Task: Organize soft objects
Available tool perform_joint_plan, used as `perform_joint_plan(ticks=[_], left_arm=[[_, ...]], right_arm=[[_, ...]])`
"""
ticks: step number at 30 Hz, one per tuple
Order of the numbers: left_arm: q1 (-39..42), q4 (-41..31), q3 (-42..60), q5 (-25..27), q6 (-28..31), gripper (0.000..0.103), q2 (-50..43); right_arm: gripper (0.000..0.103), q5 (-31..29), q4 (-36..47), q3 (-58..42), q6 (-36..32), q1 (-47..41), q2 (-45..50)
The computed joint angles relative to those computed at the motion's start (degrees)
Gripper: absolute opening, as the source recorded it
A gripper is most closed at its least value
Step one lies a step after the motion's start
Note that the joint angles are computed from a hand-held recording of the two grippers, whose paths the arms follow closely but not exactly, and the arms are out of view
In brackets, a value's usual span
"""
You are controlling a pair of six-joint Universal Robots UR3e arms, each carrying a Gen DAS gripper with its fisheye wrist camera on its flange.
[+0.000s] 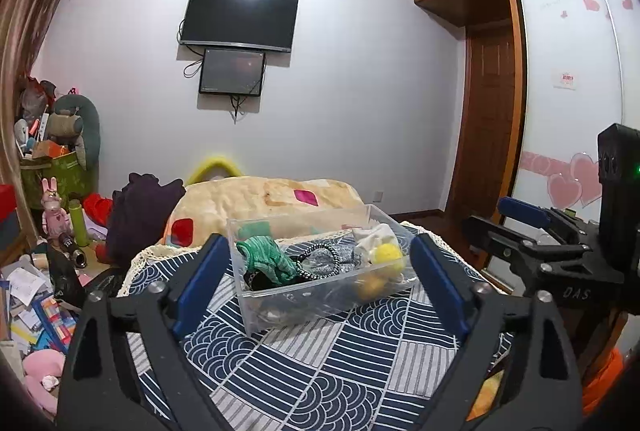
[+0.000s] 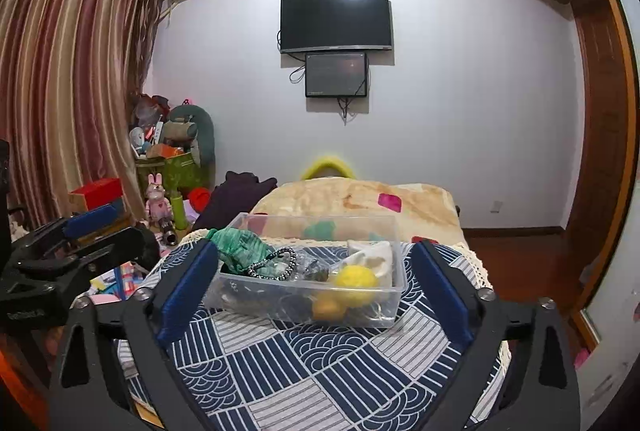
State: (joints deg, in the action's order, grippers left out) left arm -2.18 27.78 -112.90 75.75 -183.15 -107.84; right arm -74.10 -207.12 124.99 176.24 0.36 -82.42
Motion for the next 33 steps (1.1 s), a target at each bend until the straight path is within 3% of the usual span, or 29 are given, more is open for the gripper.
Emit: perform_joint_plan(ticks=[7, 33], left_arm=[[-1.8, 2.6, -0.6, 4.0, 0.3, 0.099, -1.2], [-2.3, 3.7, -0.8, 4.2, 1.0, 0.101, -2.2]], right_arm=[[0.101, -0.1, -2.0, 0.9, 0.3, -0.1, 0.3], [0.103, 1.3, -5.3, 4.8, 0.9, -1.8, -0.5]])
